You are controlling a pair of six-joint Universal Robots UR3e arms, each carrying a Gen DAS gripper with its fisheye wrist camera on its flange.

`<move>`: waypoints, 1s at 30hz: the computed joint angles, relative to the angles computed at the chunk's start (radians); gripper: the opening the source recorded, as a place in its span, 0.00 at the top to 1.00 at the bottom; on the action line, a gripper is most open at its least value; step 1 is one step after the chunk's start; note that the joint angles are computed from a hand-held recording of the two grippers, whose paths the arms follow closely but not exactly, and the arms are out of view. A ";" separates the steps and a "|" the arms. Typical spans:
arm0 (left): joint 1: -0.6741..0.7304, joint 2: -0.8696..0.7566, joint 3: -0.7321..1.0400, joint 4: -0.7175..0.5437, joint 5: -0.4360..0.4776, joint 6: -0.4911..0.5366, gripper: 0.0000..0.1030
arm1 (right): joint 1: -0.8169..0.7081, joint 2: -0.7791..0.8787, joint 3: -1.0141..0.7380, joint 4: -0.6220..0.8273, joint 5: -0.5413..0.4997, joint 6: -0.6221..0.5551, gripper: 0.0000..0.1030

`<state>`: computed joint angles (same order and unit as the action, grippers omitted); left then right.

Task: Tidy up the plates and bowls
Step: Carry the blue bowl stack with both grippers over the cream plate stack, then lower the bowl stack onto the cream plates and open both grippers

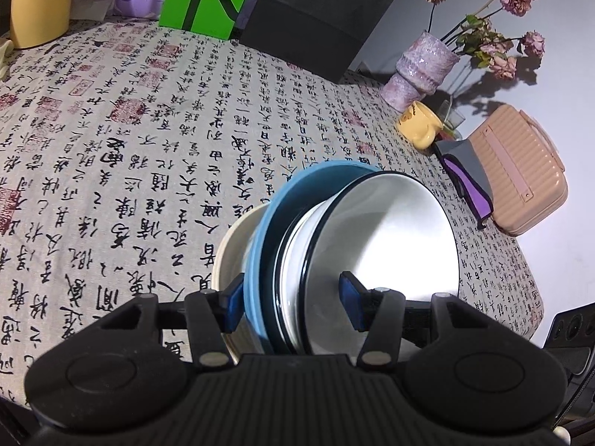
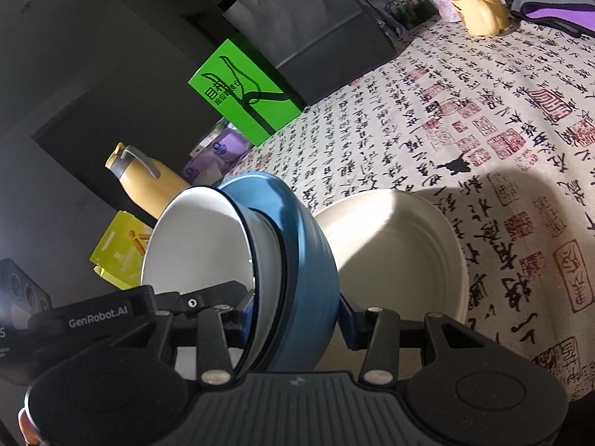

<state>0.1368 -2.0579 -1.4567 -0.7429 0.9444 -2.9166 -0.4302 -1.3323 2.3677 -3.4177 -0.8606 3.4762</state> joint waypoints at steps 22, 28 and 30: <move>-0.053 -0.120 0.108 -0.005 0.035 -0.041 0.51 | -0.004 0.076 -0.053 0.020 -0.062 -0.047 0.58; -0.054 -0.124 0.101 0.007 0.035 -0.043 0.53 | 0.003 0.076 -0.065 0.032 -0.082 -0.061 0.54; -0.055 -0.120 0.089 0.020 0.034 -0.044 0.51 | 0.002 0.073 -0.066 0.041 -0.079 -0.069 0.53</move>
<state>0.0819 -2.1780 -1.3674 -0.7233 0.9785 -2.9602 -0.4282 -1.2595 2.3013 -3.3763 -0.9397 3.4073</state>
